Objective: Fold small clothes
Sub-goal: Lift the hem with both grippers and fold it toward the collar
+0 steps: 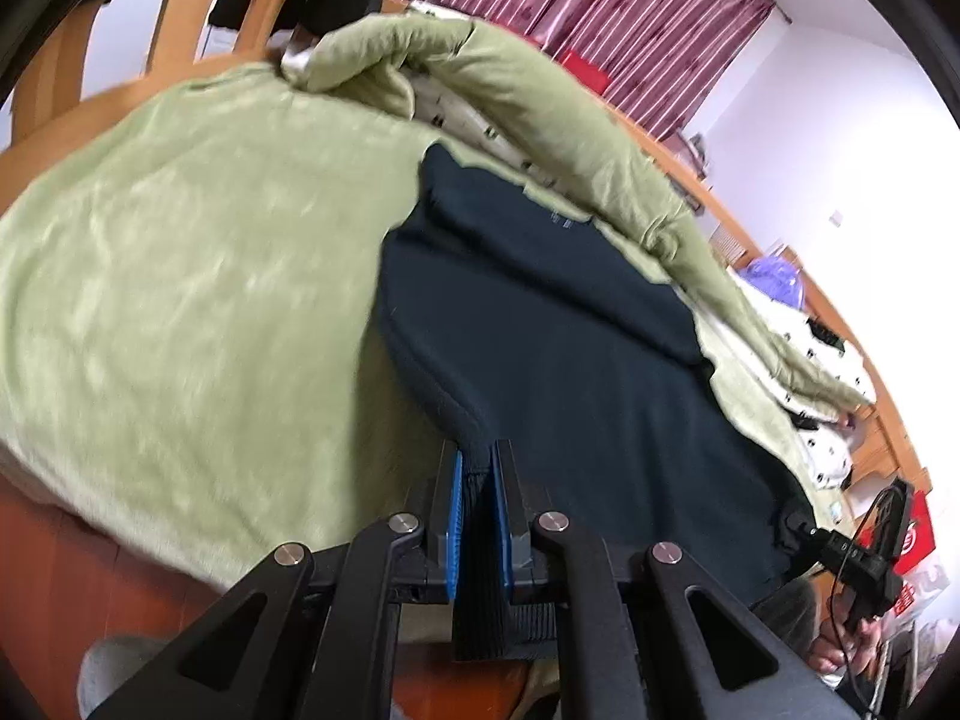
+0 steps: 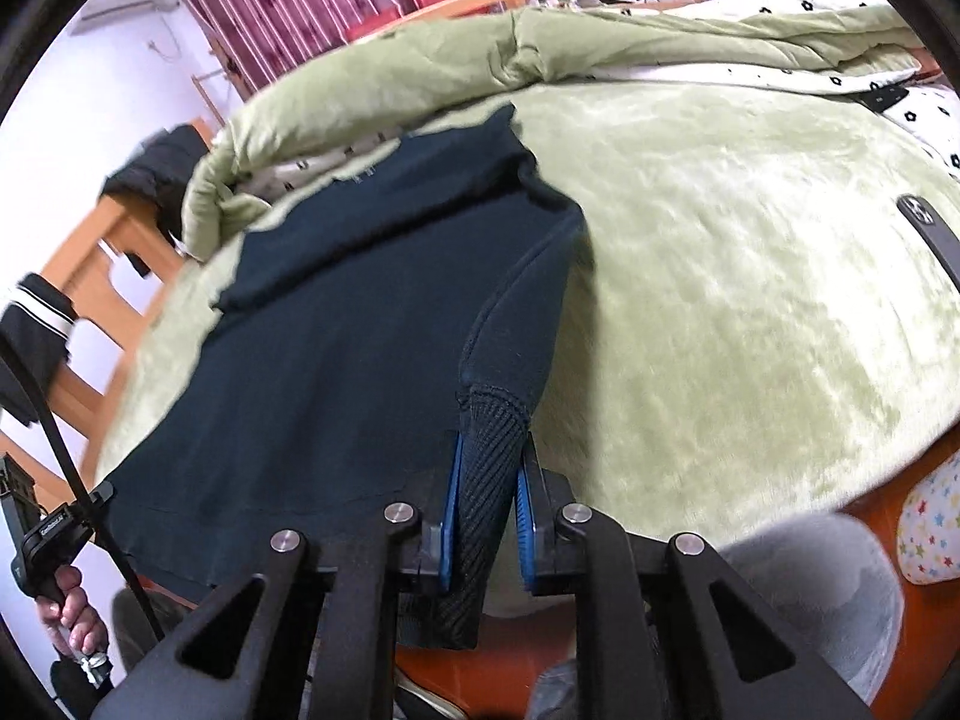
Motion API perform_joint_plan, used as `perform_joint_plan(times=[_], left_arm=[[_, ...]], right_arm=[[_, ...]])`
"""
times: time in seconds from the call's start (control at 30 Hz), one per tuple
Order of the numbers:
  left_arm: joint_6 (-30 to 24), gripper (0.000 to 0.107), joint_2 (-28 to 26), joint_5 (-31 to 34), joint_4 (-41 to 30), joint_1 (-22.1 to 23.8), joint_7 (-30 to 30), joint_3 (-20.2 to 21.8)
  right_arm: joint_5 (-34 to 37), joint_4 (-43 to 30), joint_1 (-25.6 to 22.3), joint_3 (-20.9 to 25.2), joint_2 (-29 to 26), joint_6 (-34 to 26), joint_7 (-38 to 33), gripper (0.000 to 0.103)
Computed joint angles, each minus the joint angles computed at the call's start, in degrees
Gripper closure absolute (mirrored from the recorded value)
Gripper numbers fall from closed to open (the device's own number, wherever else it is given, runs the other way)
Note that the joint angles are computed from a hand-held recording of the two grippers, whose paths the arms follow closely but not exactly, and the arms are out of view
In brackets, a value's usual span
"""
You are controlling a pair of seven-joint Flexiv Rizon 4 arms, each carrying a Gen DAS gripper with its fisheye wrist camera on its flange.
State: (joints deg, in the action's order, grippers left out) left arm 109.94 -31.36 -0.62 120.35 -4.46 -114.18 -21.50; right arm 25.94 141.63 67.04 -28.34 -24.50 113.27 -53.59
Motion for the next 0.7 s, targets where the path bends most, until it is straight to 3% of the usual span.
perform_joint_plan(times=[0.13, 0.23, 0.3, 0.5, 0.63, 0.7], left_arm=[[-3.2, 0.097, 1.2, -4.4, -5.5, -7.0, 2.2, 6.8], [-5.4, 0.097, 0.9, -7.8, -9.6, -10.8, 3.7, 10.5], [-7.7, 0.097, 0.1, -10.2, -13.2, -13.4, 4.6, 13.2], [-14.4, 0.097, -4.4, -13.7, -24.6, -19.6, 6.1, 21.3], [-17.2, 0.097, -8.0, -14.8, -31.2, -18.7, 5.6, 21.3], [-19.5, 0.097, -10.5, -15.1, -35.7, -18.9, 5.0, 22.3]], right_arm=[[-1.2, -2.2, -0.2, -2.4, 3.0, -0.6, -1.9, 0.088], [-2.1, -5.3, 2.4, -7.8, 3.4, -2.9, -2.8, 0.088], [-4.1, -7.4, 0.6, -8.0, 3.8, -4.0, -2.0, 0.088], [-11.8, -15.3, -13.0, 0.4, 3.0, -6.5, 1.1, 0.088], [-16.6, -22.8, -25.1, 9.2, -0.1, -7.8, 3.6, 0.088], [-18.8, -25.6, -28.1, 10.6, -1.6, -8.9, 4.5, 0.088]])
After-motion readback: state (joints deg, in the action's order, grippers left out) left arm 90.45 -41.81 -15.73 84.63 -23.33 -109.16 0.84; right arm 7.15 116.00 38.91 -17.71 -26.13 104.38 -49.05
